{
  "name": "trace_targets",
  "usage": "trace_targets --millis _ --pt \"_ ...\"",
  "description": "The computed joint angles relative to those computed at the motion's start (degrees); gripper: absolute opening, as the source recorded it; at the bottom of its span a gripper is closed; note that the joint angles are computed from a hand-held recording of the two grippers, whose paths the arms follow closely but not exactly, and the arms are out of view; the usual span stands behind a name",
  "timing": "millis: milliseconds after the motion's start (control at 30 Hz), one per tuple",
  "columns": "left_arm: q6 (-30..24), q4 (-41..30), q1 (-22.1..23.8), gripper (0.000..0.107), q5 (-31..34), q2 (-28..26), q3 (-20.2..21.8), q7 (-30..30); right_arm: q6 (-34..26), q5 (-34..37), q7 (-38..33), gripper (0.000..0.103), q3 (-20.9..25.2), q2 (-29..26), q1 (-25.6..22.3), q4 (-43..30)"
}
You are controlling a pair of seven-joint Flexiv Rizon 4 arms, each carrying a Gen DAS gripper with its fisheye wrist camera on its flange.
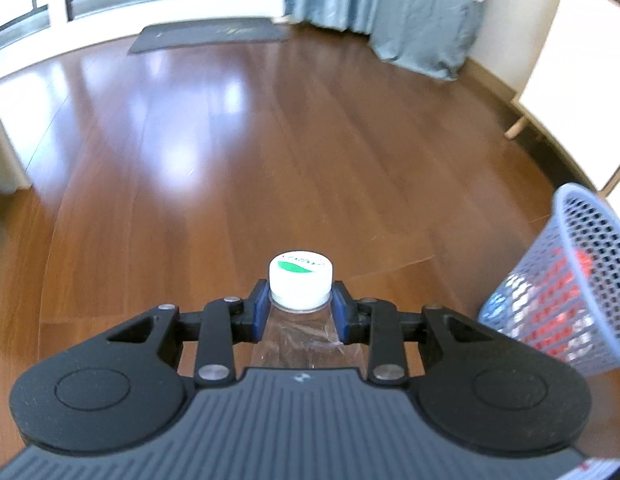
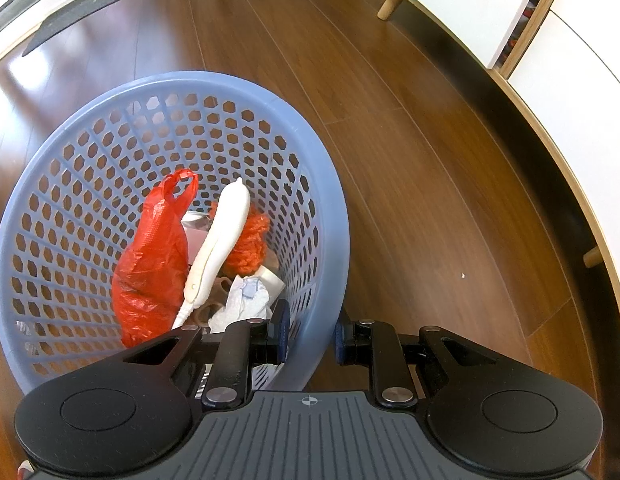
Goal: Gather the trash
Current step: 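Carry the water bottle over the basket and open the left gripper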
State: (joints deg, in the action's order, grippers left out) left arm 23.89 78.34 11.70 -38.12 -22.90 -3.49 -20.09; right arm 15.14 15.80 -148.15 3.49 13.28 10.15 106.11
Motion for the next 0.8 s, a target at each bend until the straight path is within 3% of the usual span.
trace_targets --millis 133,800 --pt "-3.59 -0.78 0.60 0.027 -2.67 1.37 -0.85 1.31 -0.21 0.14 0.02 0.018 -0.06 -0.23 0.07 -0.23" --pt "-29.46 -21.70 1.95 0.027 -14.87 -1.53 -6.32 -9.08 -0.76 0.81 -0.44 0.018 0.20 -1.92 0.00 -1.47"
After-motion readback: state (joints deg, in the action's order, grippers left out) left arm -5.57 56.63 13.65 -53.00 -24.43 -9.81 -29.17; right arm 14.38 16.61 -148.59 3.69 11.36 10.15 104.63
